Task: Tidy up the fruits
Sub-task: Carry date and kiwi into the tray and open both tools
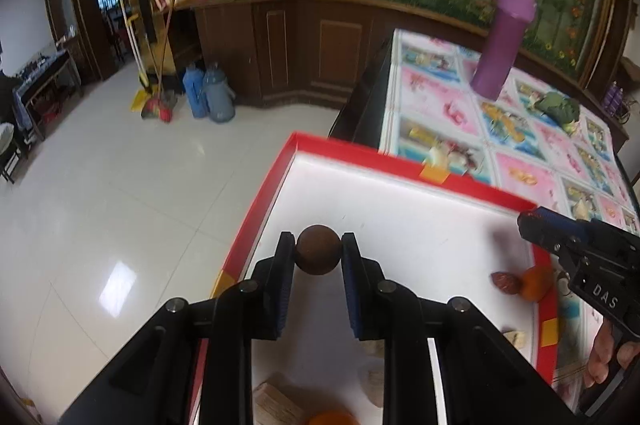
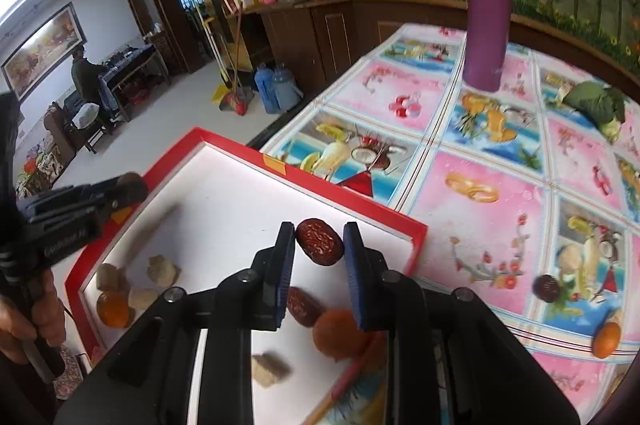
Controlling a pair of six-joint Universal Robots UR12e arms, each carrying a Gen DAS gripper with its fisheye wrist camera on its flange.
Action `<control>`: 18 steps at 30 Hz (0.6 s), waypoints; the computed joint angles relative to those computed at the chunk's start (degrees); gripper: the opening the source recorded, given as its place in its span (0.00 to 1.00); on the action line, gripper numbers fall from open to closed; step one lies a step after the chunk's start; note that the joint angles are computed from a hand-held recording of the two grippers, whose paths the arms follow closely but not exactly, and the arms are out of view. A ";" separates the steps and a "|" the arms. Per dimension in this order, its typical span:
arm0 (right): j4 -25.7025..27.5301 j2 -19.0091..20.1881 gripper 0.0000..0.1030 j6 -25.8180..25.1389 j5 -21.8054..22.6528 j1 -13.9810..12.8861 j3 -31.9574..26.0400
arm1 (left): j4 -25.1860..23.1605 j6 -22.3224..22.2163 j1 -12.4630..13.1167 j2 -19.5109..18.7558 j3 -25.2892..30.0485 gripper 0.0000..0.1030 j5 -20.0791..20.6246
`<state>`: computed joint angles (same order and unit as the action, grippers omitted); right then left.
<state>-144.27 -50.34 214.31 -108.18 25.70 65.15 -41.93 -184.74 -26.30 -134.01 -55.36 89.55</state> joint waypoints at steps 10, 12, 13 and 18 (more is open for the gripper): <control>5.70 2.78 0.26 1.41 2.13 -0.48 -4.26 | -2.75 -0.57 0.41 -0.62 0.92 0.21 0.04; 6.67 3.17 0.26 1.93 2.70 -0.64 -4.83 | -3.48 -0.93 0.45 -0.90 1.46 0.21 0.27; 6.99 3.31 0.26 2.12 3.00 -0.68 -4.97 | -3.90 -0.93 0.51 -1.06 1.73 0.21 0.31; 8.22 3.70 0.26 1.85 2.89 -0.64 -5.65 | -6.32 -1.52 0.42 -1.81 3.06 0.22 1.34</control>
